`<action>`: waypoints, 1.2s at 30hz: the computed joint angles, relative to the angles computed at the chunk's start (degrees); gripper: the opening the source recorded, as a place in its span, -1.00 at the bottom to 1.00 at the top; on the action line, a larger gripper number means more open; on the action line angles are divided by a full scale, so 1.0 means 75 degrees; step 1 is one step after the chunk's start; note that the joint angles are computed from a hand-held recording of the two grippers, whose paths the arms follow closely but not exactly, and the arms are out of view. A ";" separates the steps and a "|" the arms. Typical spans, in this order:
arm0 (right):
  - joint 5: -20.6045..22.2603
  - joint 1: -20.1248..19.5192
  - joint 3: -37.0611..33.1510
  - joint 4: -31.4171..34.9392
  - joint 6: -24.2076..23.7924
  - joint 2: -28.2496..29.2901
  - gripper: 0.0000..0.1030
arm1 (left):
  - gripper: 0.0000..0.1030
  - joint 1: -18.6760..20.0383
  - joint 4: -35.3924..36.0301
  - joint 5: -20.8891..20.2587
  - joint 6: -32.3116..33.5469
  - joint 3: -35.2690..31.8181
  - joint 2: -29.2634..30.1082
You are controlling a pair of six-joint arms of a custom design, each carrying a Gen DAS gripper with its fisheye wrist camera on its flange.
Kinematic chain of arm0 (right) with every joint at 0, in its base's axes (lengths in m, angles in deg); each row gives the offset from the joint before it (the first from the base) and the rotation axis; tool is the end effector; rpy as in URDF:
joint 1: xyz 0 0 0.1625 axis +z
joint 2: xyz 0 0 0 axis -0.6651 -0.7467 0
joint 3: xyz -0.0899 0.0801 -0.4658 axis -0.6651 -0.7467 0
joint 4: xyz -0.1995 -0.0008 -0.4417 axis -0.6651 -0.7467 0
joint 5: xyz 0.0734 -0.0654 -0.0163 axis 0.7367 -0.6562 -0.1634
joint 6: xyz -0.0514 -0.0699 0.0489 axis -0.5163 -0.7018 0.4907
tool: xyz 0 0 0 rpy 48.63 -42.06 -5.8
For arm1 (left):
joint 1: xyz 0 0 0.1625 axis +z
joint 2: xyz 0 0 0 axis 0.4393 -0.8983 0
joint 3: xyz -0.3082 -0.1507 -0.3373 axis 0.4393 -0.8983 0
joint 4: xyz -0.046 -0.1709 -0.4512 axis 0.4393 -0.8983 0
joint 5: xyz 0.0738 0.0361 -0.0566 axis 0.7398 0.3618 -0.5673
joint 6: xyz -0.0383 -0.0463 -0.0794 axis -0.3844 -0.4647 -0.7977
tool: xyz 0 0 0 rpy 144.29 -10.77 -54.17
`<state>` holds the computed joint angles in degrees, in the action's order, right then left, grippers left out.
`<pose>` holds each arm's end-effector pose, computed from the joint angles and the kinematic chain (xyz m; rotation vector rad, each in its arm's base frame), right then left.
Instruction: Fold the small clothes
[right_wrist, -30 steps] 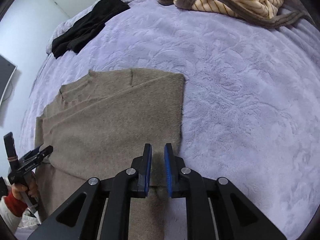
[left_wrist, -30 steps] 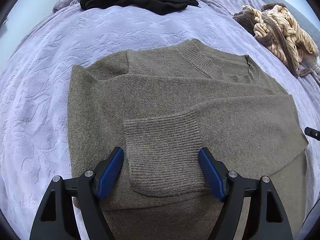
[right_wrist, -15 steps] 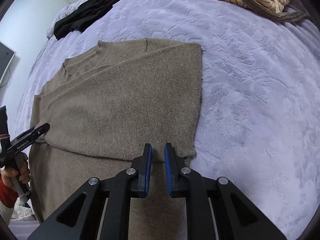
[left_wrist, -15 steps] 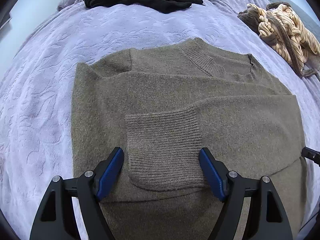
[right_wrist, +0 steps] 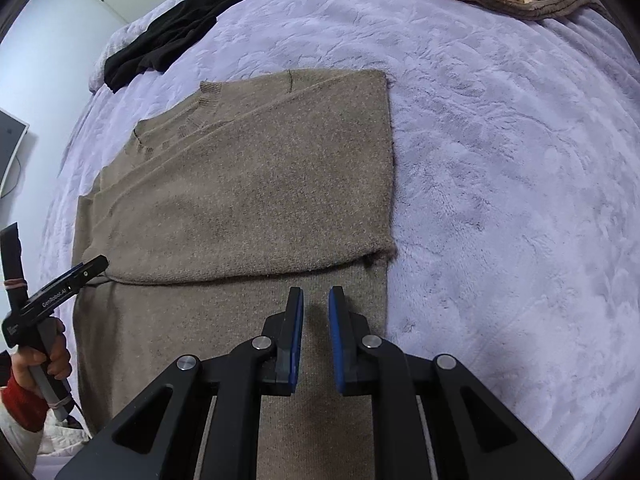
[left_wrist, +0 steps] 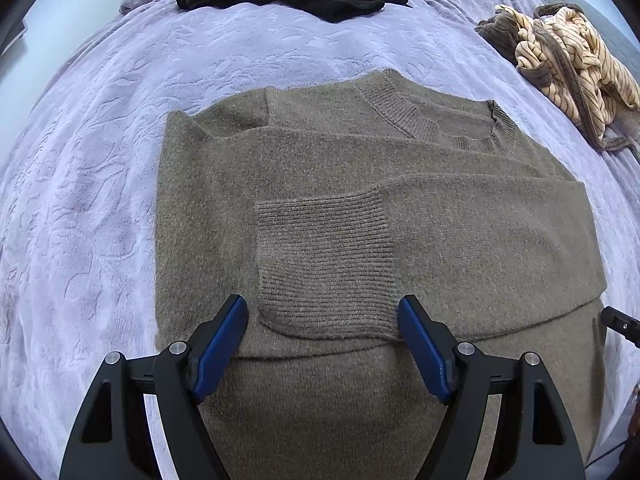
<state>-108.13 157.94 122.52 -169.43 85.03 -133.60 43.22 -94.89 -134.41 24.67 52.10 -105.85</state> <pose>0.3161 -0.5070 0.1175 -0.7294 -2.3668 0.8862 -0.0987 -0.7835 0.3322 0.9451 2.4175 -0.0589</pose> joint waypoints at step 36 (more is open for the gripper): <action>0.1641 -0.0196 0.0166 -0.0375 -0.0753 -0.0311 0.14 | 0.53 -0.0350 0.1235 0.0823 -0.1489 0.0859 -0.1278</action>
<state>-95.82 156.47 123.77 -172.25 79.39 -135.94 40.59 -85.63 -128.24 13.50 58.54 -115.43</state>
